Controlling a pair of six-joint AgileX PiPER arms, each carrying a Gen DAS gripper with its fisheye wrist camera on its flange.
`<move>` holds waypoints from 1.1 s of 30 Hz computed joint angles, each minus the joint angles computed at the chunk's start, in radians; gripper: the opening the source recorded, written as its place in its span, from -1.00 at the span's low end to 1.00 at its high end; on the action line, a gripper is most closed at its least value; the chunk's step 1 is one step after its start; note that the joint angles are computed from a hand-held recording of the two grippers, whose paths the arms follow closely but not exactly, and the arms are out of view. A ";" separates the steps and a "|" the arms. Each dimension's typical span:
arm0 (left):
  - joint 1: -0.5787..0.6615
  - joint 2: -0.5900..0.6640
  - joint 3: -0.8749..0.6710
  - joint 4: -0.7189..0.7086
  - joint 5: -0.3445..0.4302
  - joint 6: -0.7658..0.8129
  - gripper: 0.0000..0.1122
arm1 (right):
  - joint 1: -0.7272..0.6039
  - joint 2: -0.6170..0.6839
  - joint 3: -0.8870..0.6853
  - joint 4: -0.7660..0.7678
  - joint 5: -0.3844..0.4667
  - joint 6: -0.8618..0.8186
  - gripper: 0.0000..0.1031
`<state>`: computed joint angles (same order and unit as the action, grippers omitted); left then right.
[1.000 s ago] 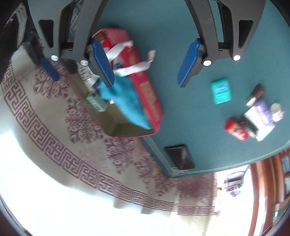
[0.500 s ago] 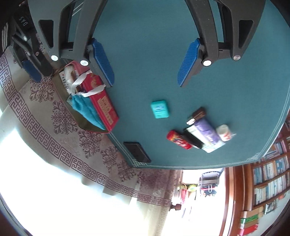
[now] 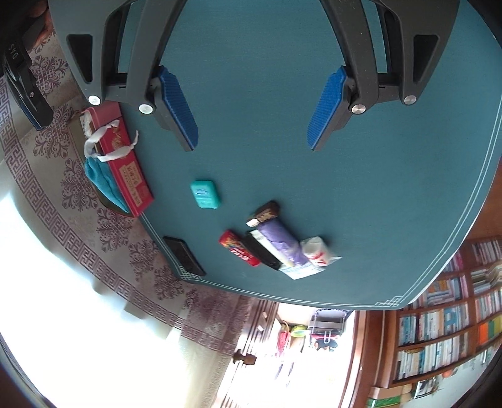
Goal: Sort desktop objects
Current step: 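Move both open tools back over the remaining toiletries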
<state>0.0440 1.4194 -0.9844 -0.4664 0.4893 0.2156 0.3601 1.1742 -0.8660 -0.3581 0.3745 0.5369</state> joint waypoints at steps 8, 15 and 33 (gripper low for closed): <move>0.166 0.062 -0.039 -0.128 0.040 0.186 0.34 | 0.083 0.158 -0.167 -0.005 0.054 0.002 0.61; 0.276 0.250 -0.207 -0.173 0.155 0.228 0.34 | 0.133 0.480 -0.476 0.054 0.132 -0.064 0.61; 0.122 0.712 -0.948 0.320 0.348 -0.398 0.34 | -0.003 0.917 -0.855 0.536 0.096 -0.489 0.61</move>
<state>0.1660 2.1311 -1.9320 -0.1460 0.8376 -0.1829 0.3571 2.0915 -1.7212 0.1780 0.4708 0.0476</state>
